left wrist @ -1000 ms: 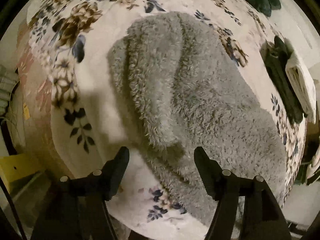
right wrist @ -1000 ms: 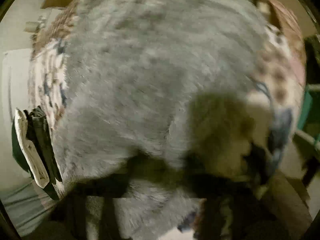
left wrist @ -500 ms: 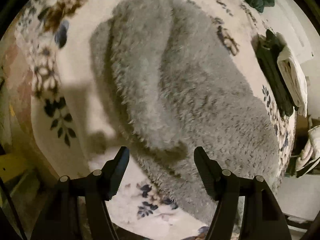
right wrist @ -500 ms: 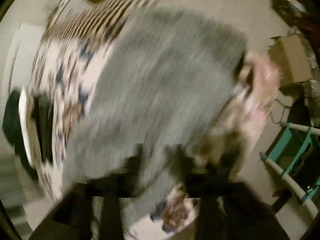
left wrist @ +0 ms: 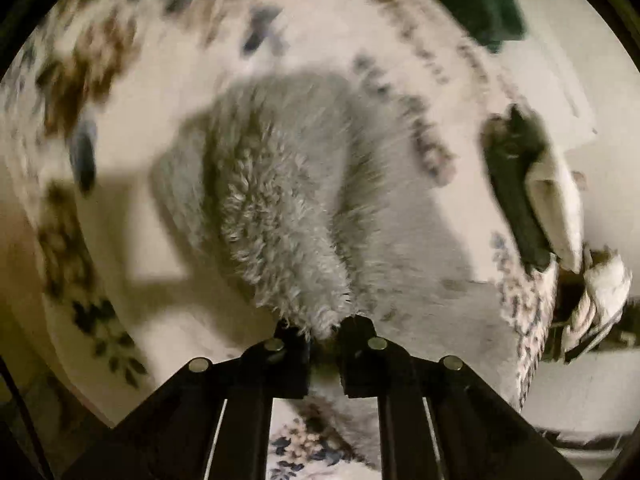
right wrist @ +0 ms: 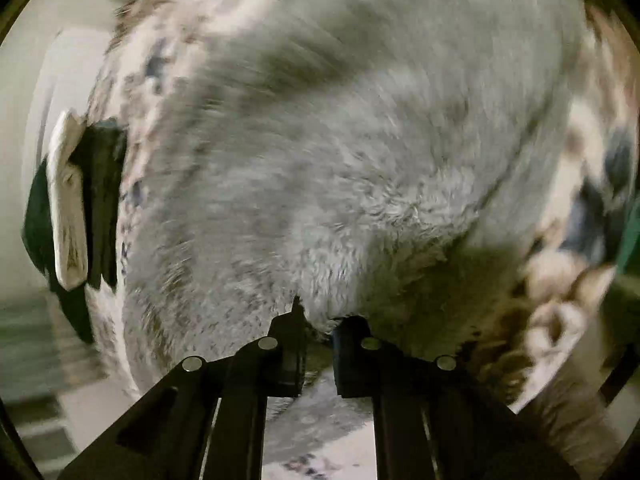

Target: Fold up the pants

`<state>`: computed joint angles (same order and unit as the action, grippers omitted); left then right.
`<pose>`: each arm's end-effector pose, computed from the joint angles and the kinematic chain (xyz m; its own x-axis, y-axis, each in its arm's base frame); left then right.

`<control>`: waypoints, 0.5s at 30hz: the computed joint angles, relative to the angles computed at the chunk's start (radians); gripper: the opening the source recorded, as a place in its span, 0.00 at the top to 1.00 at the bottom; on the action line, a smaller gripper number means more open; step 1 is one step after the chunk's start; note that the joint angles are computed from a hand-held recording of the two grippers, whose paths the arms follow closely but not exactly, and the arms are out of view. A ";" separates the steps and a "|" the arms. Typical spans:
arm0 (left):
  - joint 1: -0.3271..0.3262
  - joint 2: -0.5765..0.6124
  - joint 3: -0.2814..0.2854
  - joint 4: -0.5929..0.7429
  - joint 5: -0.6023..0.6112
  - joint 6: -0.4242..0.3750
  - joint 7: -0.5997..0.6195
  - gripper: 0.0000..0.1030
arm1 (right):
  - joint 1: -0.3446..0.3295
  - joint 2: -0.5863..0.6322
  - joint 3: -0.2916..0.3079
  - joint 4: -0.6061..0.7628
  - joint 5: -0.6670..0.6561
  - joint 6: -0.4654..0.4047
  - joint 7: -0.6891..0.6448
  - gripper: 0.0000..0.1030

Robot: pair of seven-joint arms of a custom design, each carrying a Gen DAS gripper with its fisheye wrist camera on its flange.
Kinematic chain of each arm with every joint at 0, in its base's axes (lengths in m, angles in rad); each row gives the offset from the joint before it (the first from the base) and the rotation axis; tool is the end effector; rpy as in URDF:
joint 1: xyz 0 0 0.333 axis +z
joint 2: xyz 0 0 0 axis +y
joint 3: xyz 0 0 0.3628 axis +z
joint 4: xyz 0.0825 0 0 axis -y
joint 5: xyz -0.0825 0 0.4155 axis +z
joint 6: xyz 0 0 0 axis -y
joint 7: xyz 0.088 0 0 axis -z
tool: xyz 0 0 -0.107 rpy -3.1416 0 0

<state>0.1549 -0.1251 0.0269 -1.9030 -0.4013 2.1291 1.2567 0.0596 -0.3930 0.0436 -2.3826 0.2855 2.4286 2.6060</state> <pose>0.5737 0.0888 0.6318 0.5041 -0.7310 0.4598 -0.7588 -0.6292 -0.1683 0.4729 0.0519 0.5466 -0.7909 -0.3952 -0.4673 -0.4485 0.8938 0.0032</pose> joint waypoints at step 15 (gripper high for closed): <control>0.049 0.039 0.006 0.045 0.142 -0.091 -0.064 0.89 | -0.044 0.018 -0.094 0.125 -0.005 -0.393 -0.100 0.76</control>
<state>0.2043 -0.0866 0.0327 -1.8575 -0.2591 2.0377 1.1932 0.0151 -0.3749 -0.0505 -2.2581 0.2801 2.0356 2.5061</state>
